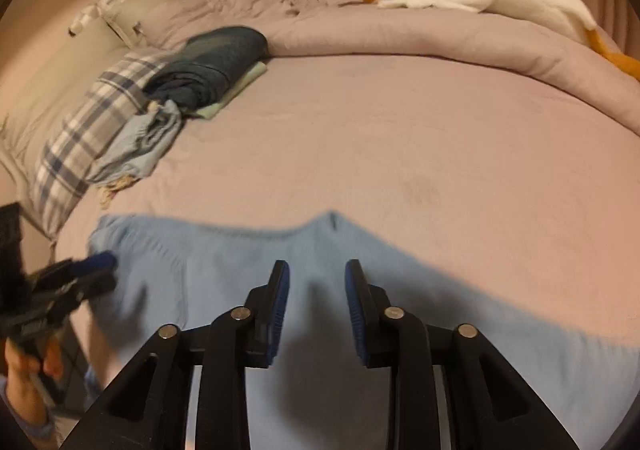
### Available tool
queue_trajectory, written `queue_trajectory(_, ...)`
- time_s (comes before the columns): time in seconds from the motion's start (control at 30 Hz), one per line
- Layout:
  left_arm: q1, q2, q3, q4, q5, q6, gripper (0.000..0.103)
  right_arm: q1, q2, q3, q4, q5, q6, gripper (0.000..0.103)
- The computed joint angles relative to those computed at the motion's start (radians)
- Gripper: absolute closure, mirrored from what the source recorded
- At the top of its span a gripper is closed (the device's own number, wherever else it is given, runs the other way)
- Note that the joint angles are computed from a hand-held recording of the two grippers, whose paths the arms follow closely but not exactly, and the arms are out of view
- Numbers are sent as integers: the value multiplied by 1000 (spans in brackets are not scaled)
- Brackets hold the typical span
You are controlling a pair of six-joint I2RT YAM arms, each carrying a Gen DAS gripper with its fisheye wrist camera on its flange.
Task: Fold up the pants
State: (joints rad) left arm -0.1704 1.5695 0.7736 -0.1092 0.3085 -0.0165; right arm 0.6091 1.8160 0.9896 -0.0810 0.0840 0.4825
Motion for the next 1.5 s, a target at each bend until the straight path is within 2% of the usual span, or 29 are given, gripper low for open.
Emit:
queue_trajectory(0.03, -4, 9, 2, 5, -11, 13, 52, -20, 40, 41, -25, -24, -13, 61)
queue_trajectory(0.23, 22, 76, 24, 24, 23, 44, 52, -71, 181, 206, -179, -138, -42, 60)
queue_trajectory(0.33, 24, 90, 25, 34, 30, 52, 52, -63, 185, 215, -190, -154, -61, 84)
queue_trajectory(0.47, 22, 102, 29, 43, 32, 59, 51, -54, 163, 216, -188, -119, -48, 92)
queue_trajectory(0.67, 11, 104, 19, 61, 31, 57, 45, -46, 252, 292, -217, -68, -14, 94)
queue_trajectory(0.77, 9, 106, 19, 65, 35, 48, 40, -30, 246, 306, -245, -25, -12, 94)
queue_trajectory(0.87, 0, 103, 17, 69, 25, 36, 38, -16, 171, 244, -195, 91, 50, 94)
queue_trajectory(0.93, -5, 102, 16, 71, 22, 29, 37, -28, 65, 144, -116, 74, 133, 94)
queue_trajectory(1.0, -7, 103, 16, 73, 20, 28, 36, -11, -37, 53, -67, 47, 162, 94)
queue_trajectory(1.17, -13, 108, 18, 74, 5, 33, 34, 167, -105, -26, -151, 139, 141, 94)
queue_trajectory(1.27, -22, 106, 10, 86, -12, 33, 34, 273, -37, -4, -219, 222, 132, 93)
queue_trajectory(1.37, -31, 108, 6, 92, -31, 42, 34, 346, 68, 37, -254, 256, 127, 93)
queue_trajectory(1.43, -36, 105, 11, 78, -45, 37, 34, 393, 50, 18, -282, 338, 121, 93)
queue_trajectory(1.5, -45, 82, 7, 55, -64, 25, 34, 396, 21, 16, -324, 330, 125, 93)
